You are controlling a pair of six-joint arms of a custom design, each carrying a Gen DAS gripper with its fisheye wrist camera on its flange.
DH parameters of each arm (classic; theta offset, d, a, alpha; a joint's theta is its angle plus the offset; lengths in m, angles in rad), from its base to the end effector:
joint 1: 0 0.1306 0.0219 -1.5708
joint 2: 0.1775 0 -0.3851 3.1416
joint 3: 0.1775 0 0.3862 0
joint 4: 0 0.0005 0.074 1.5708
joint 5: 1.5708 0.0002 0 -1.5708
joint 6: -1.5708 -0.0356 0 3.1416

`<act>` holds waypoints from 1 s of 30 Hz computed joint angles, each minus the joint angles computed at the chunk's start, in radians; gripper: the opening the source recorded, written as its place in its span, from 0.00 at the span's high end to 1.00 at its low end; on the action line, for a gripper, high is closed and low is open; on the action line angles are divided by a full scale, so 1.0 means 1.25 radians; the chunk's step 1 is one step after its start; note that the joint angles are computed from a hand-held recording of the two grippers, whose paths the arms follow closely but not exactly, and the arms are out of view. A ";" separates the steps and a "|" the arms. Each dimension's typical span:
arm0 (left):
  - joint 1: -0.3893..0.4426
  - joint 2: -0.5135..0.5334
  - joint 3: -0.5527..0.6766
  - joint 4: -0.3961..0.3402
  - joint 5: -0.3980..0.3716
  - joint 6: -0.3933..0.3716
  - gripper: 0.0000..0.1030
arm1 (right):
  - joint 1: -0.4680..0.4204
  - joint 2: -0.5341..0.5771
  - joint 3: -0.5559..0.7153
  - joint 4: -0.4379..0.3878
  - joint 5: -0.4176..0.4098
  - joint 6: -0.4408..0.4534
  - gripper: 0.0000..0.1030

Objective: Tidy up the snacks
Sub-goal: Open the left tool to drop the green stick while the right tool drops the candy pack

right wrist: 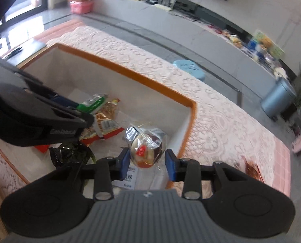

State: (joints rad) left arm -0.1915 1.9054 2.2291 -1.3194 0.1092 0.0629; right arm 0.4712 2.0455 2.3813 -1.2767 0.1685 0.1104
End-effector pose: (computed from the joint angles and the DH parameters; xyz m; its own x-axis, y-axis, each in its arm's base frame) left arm 0.6236 -0.1254 0.4972 -0.8377 0.0988 -0.5371 0.1951 0.9727 -0.1255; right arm 0.6127 0.3049 0.4756 -0.6760 -0.4663 -0.5705 -0.4366 0.8772 -0.1996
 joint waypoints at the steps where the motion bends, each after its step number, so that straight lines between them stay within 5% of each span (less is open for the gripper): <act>1: 0.002 0.006 0.006 -0.002 0.010 0.000 0.76 | -0.003 0.017 0.024 -0.014 -0.013 0.009 0.66; 8: 0.000 0.061 0.072 -0.050 0.035 0.005 0.77 | -0.009 0.108 0.144 -0.089 -0.026 0.069 0.67; 17: -0.001 0.161 0.217 -0.159 0.088 0.009 0.77 | -0.004 0.110 0.112 -0.053 -0.002 0.240 0.67; 23: -0.003 0.209 0.292 -0.210 0.084 0.015 0.76 | -0.008 0.149 0.186 -0.099 -0.008 0.276 0.66; 30: -0.005 0.192 0.261 -0.192 0.074 0.012 0.72 | -0.006 0.139 0.167 -0.091 -0.005 0.295 0.64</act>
State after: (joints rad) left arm -0.1981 2.1450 2.5554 -1.5588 0.2023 0.0777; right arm 0.4637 2.2196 2.5898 -1.3899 0.1618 0.4797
